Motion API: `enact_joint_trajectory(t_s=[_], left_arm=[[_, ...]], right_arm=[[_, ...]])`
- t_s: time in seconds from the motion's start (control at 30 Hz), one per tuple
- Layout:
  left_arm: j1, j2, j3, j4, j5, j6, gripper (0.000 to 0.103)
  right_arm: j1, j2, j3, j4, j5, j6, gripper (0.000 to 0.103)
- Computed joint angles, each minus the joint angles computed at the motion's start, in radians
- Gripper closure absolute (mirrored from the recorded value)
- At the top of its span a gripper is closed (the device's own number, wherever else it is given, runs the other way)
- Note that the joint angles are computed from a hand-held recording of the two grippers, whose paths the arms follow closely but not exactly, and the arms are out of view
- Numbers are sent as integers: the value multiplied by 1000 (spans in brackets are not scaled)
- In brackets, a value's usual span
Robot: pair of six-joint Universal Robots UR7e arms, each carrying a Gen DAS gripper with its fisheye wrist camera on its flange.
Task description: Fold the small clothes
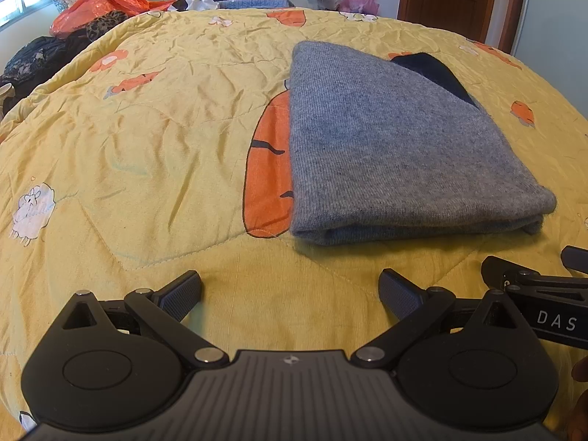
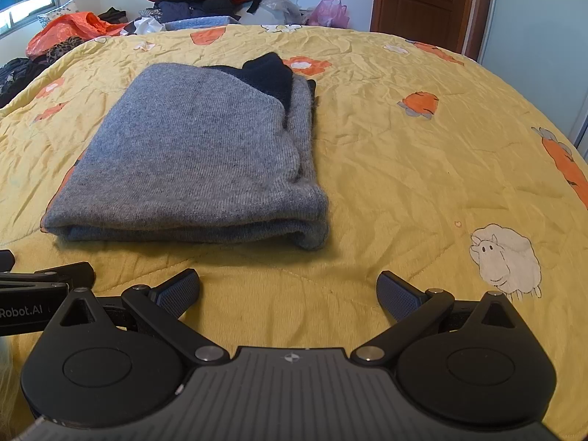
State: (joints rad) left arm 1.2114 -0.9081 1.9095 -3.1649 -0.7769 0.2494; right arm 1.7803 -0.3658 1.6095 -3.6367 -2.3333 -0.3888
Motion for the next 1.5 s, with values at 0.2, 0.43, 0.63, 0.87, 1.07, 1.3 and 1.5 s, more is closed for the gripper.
enact_joint_trajectory(t_s=[0.2,0.43,0.63,0.87,1.07,1.3,1.5], left_arm=[[0,0,1,-1,0,0,0],[0,-1,2,-3,0,0,0],[0,-1,3,-1,0,-1,0],[-1,-2,5,-1,0,-4,0],[-4,-7,10,8,6,-25,0],[-11,-6,9,25,23,-46,0],[-13,-25,6,97,23,-62,0]], right_arm=[[0,0,0,-1,1,-1,0],[1,0,0,0,0,0,0],[1,0,0,1,0,0,0],[1,-1,0,2,0,1,0],[1,-1,0,3,0,1,0],[2,-1,0,5,-1,2,0],[-1,-31,13,82,3,27,0]])
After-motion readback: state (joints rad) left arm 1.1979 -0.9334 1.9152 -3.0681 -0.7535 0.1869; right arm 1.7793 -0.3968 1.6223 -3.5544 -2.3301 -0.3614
